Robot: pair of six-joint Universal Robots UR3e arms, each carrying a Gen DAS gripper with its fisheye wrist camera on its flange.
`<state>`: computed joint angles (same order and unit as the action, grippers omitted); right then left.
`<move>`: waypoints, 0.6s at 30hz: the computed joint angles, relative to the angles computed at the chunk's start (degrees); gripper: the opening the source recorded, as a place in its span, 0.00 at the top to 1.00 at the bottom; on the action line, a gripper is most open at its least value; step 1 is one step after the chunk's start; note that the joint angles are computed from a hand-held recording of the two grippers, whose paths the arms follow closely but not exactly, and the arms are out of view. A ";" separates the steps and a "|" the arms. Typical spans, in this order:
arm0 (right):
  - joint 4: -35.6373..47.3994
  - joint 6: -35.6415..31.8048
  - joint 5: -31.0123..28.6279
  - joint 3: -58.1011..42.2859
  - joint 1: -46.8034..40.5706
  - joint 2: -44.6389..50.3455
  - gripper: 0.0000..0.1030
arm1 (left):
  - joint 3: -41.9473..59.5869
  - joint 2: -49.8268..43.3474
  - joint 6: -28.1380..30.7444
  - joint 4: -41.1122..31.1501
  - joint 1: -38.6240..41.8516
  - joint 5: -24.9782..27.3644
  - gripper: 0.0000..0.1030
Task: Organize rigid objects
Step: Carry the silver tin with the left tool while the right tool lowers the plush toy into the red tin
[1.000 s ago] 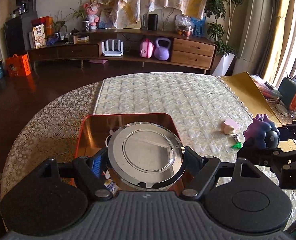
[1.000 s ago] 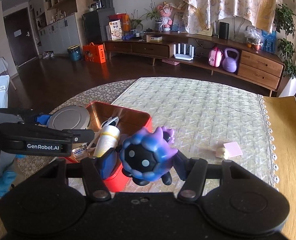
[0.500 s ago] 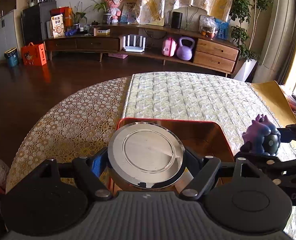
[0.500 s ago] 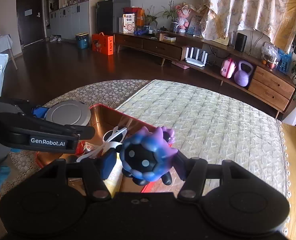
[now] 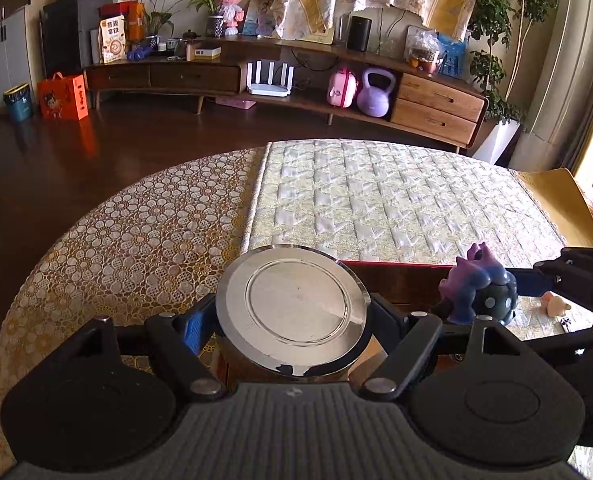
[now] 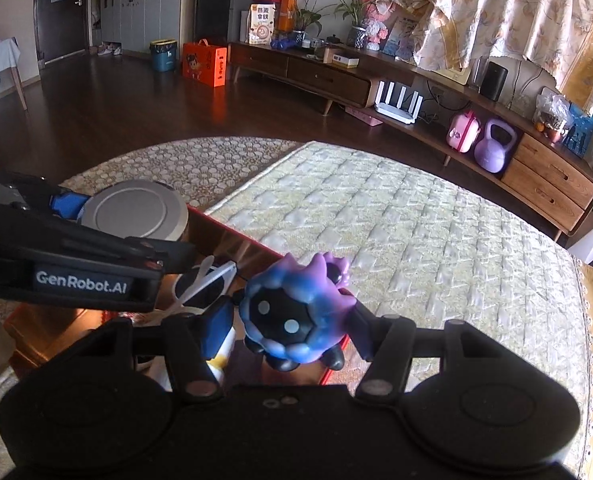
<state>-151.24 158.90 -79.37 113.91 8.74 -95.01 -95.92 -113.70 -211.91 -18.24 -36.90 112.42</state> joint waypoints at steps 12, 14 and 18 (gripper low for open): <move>-1.42 -0.62 -1.17 1.71 2.13 0.49 0.40 | 2.20 -2.97 2.13 -0.06 -1.45 2.59 0.23; -2.73 -1.06 -0.60 3.49 1.77 -1.11 0.36 | 2.79 -3.35 2.38 -0.64 -1.78 3.22 0.23; -2.78 -2.59 0.15 5.02 1.50 -3.78 0.32 | 3.63 -3.48 1.98 -2.30 -1.73 3.07 0.23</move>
